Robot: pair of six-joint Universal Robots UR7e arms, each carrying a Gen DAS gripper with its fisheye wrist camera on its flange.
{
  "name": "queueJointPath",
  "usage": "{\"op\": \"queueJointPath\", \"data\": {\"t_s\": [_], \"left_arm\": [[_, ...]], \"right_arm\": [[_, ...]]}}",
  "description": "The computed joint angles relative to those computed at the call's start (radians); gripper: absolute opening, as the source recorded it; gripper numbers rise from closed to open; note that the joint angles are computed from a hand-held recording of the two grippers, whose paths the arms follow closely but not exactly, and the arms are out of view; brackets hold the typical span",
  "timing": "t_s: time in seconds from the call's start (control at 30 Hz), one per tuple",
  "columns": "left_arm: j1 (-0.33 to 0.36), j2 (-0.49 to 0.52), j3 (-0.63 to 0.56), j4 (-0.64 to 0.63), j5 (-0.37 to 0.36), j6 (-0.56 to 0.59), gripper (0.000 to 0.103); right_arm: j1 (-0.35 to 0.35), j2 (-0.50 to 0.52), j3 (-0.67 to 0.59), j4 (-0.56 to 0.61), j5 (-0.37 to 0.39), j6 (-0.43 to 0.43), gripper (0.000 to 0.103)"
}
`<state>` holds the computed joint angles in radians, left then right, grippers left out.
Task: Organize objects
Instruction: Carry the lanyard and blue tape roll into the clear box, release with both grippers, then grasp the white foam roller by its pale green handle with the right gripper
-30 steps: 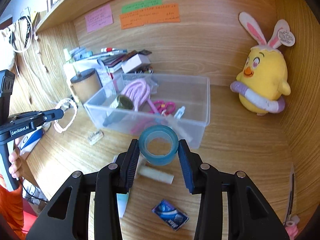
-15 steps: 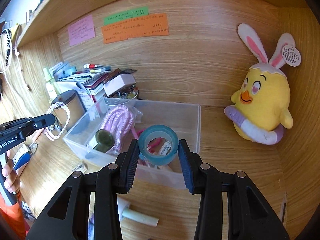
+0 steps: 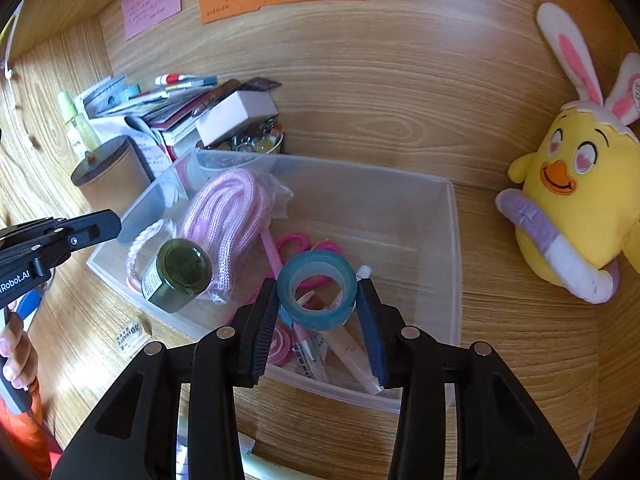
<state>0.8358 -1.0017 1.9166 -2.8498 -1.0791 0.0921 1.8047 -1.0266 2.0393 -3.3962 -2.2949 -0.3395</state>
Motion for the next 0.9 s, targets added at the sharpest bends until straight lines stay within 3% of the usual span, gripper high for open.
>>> {"op": "queueJointPath", "data": {"t_s": [0.17,0.33,0.5,0.9], "left_arm": [[-0.014,-0.017,0.024,0.005,0.006,-0.002,0.014],[-0.043,-0.049,0.075,-0.033,0.012,0.011,0.044],[-0.066,-0.081,0.124,-0.031,-0.017,0.004,0.061],[-0.085,-0.098,0.222,0.117,-0.133,-0.084,0.062]], "right_arm": [[0.017,-0.005,0.012,-0.011,-0.017,-0.035,0.041],[0.037,-0.035,0.054,-0.04,-0.012,-0.056,0.044],[0.055,-0.073,0.121,-0.062,-0.006,-0.057,0.044],[0.044,-0.081,0.248,-0.05,-0.025,-0.066,0.044]]}}
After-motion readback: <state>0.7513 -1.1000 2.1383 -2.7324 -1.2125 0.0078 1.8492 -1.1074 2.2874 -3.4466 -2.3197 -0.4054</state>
